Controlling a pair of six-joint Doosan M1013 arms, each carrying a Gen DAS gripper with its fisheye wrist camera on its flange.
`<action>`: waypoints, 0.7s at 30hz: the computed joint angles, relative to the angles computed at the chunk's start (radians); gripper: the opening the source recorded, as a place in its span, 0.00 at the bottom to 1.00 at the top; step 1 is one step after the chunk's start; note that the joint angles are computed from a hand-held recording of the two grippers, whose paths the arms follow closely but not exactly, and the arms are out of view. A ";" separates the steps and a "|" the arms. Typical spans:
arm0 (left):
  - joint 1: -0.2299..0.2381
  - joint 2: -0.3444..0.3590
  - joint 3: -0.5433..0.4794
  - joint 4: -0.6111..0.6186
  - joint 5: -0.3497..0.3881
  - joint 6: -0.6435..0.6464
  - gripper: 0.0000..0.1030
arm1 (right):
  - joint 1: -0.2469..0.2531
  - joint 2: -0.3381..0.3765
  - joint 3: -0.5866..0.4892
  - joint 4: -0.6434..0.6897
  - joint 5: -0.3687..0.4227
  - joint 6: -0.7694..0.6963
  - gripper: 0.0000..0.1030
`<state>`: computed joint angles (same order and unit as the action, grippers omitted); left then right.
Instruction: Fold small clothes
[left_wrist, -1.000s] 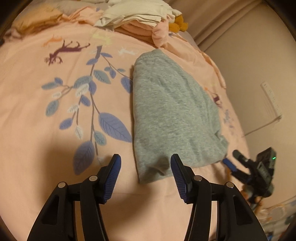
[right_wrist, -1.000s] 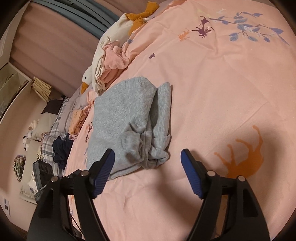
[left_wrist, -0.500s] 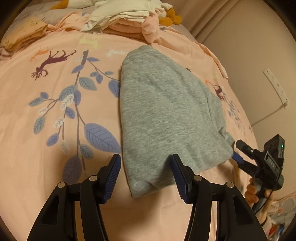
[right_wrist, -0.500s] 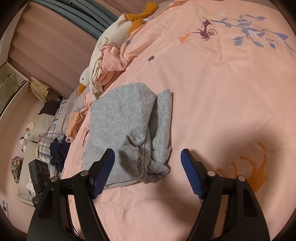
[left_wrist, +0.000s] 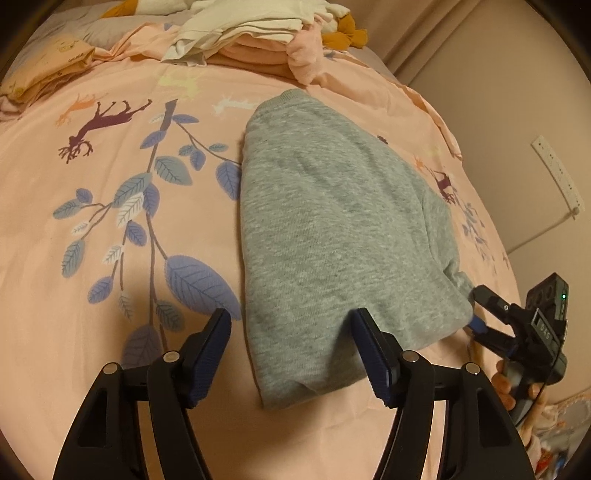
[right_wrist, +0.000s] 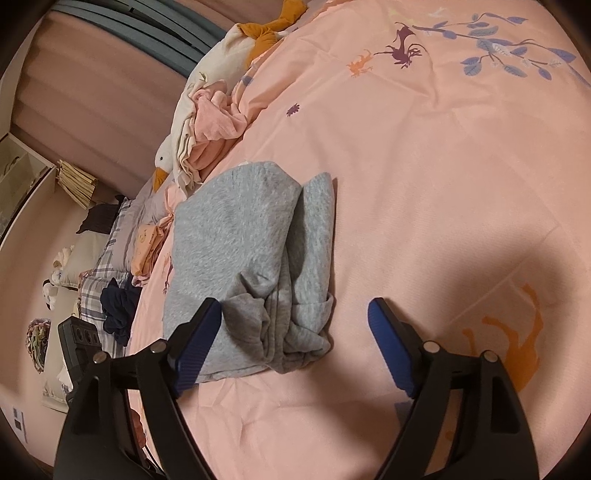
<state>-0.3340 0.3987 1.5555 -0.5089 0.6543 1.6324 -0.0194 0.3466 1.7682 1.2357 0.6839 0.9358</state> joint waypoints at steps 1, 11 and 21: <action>-0.001 0.001 -0.001 0.001 0.001 0.000 0.64 | 0.000 0.001 -0.001 0.000 0.000 0.000 0.81; 0.003 0.007 -0.005 -0.019 0.005 0.013 0.66 | 0.009 0.013 -0.022 -0.037 0.000 0.020 0.83; 0.013 0.027 -0.021 -0.099 0.030 0.060 0.66 | 0.023 0.033 -0.053 -0.064 0.005 0.031 0.84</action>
<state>-0.3209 0.4260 1.5345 -0.6079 0.6845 1.6924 0.0038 0.3796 1.7152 1.1714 0.6893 0.9665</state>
